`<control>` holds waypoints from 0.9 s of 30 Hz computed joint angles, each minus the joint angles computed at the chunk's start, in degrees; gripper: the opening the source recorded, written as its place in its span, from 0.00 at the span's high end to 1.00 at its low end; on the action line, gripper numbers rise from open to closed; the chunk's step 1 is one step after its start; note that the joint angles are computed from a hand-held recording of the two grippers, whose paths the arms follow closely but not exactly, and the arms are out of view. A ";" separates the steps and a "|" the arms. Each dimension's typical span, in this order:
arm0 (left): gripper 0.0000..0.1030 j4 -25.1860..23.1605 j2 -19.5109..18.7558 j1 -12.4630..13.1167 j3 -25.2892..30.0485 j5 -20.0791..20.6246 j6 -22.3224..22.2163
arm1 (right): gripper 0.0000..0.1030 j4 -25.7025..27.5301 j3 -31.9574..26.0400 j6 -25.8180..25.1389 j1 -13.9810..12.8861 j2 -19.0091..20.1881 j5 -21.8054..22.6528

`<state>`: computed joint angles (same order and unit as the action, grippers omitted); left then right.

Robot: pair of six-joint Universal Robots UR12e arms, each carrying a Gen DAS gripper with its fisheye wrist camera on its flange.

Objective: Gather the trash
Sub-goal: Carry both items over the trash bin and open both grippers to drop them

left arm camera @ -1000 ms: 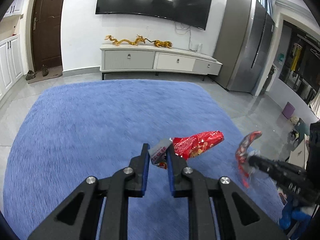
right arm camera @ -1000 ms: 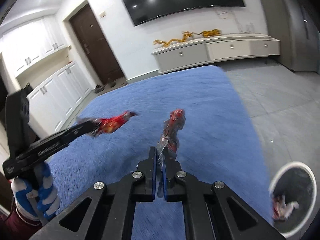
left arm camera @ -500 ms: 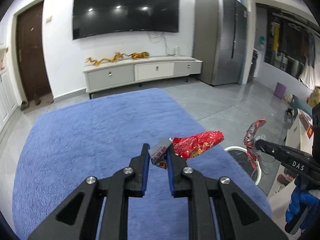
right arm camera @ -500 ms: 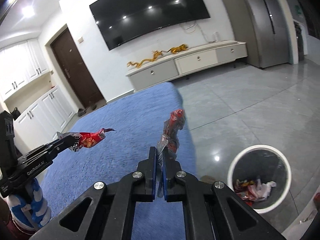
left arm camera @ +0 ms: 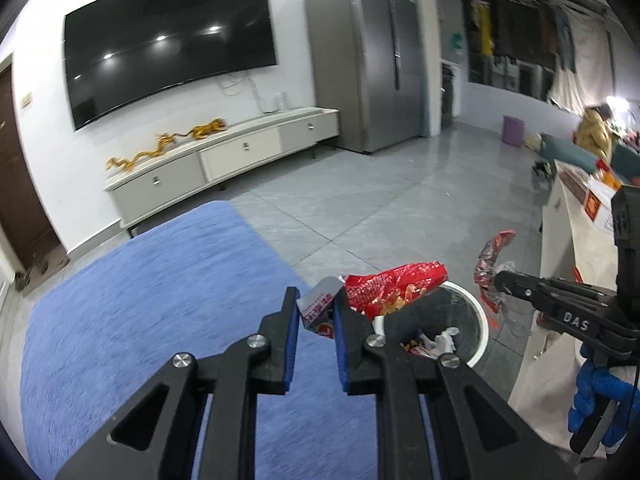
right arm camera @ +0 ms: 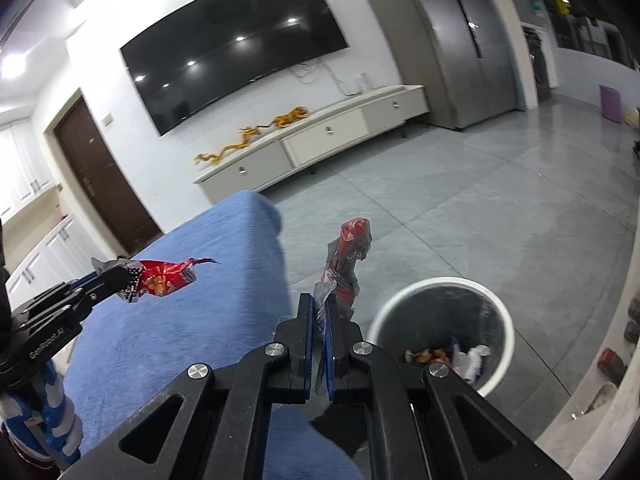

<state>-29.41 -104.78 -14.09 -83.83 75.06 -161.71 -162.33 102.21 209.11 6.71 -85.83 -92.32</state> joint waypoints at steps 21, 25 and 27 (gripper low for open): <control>0.85 -11.22 -9.48 -7.25 10.38 5.84 8.88 | 0.95 4.80 2.37 5.68 -6.44 2.00 3.13; 0.85 -14.11 -11.24 -8.15 12.41 7.19 9.50 | 0.95 5.36 2.60 6.22 -7.11 2.52 3.74; 0.85 -14.78 -11.94 -8.50 13.15 7.71 9.70 | 0.95 5.56 2.69 6.56 -7.39 2.78 4.05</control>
<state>-44.18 -116.73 -22.59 -70.68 82.77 -152.01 -156.77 104.90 215.67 -0.68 -83.04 -88.27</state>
